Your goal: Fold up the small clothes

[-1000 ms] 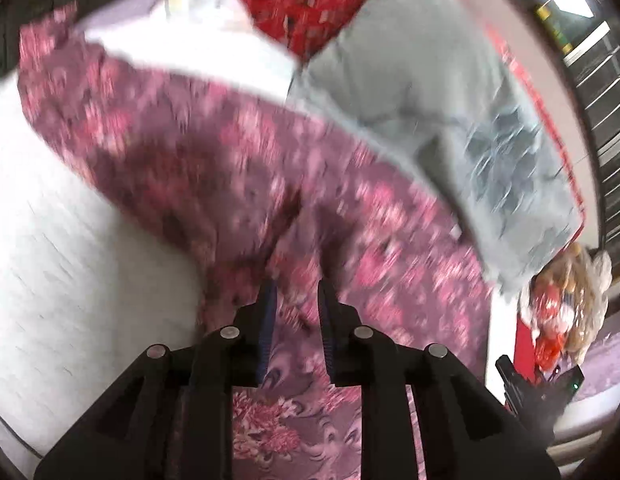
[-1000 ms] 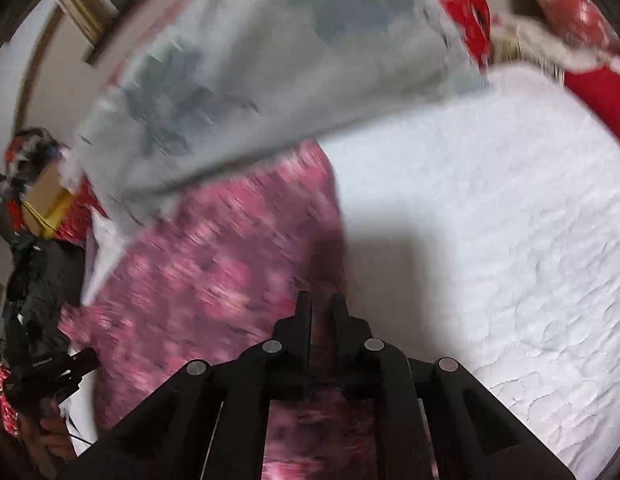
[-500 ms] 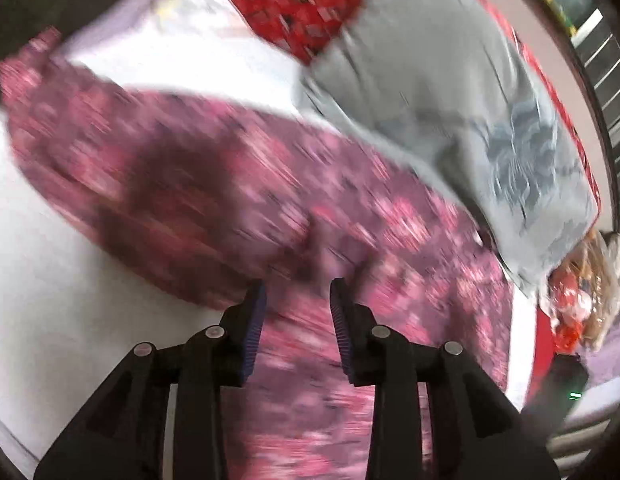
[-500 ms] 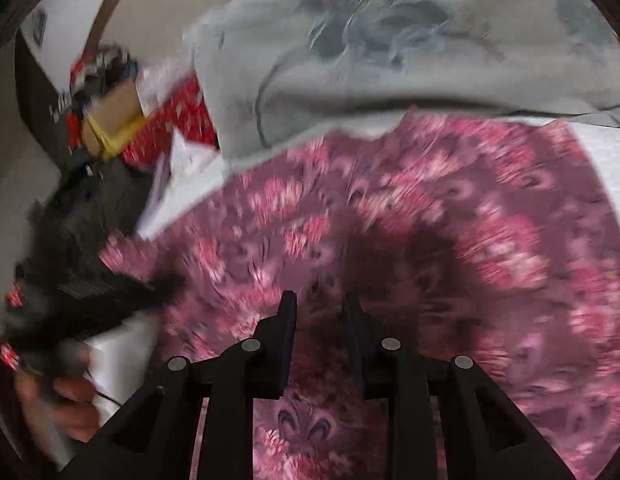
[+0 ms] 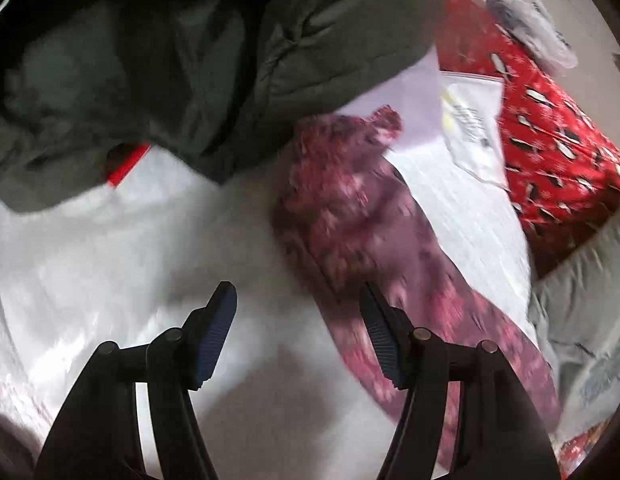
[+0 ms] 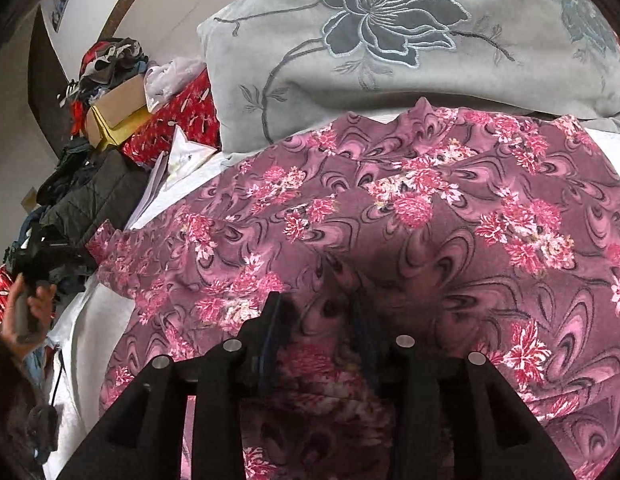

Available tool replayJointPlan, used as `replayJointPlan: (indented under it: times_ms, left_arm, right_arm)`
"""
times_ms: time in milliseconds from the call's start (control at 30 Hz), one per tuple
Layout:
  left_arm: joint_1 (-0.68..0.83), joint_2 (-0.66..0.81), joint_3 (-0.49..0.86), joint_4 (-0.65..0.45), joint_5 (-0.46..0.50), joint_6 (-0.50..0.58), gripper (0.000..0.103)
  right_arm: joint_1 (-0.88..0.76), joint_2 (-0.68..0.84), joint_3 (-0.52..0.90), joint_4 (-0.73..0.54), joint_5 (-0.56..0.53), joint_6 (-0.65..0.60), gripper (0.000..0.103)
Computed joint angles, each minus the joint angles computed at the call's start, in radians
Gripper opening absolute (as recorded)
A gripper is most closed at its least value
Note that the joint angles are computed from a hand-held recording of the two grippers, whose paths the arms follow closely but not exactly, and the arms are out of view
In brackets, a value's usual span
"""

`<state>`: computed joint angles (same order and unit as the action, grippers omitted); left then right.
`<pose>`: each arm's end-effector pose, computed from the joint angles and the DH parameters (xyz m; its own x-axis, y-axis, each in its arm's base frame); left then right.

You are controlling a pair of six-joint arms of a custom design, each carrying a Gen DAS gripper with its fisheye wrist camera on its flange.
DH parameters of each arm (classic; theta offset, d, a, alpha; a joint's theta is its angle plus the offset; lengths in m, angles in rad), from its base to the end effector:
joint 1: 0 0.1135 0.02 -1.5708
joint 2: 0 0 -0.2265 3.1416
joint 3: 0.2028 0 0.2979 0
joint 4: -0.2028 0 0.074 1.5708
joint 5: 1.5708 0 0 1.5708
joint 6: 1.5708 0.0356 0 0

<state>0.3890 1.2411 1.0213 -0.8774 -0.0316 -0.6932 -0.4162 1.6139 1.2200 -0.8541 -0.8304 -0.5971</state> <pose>0.2721 0.1127 0.2252 -0.3827 -0.8471 -0.3688 -0.8280 0.4915 -0.2698 0.3338 -0.1188 0.1903 -0.7502 -0.0831 -0.6559 -0.4393 0.8041 0.4006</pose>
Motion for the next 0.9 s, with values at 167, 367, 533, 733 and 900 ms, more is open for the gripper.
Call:
replayJointPlan:
  times_ms: [167, 367, 533, 733, 900]
  left_arm:
    - [0.0, 0.13, 0.064, 0.066, -0.06, -0.002, 0.063]
    - [-0.007, 0.184, 0.132, 0.094, -0.003, 0.066, 0.008]
    - [-0.06, 0.038, 0.112, 0.097, 0.066, 0.058, 0.008]
    - [-0.266, -0.013, 0.214, 0.038, 0.013, 0.046, 0.008]
    - [-0.461, 0.058, 0.33, -0.008, -0.059, 0.007, 0.008]
  right_arm:
    - [-0.008, 0.029, 0.019, -0.02, -0.035, -0.002, 0.04]
    - [-0.018, 0.067, 0.047, -0.045, -0.071, -0.006, 0.04]
    - [-0.02, 0.071, 0.049, -0.048, -0.078, -0.006, 0.04]
    - [-0.021, 0.071, 0.049, -0.05, -0.079, -0.008, 0.04]
    - [-0.021, 0.079, 0.062, -0.063, -0.08, -0.008, 0.04]
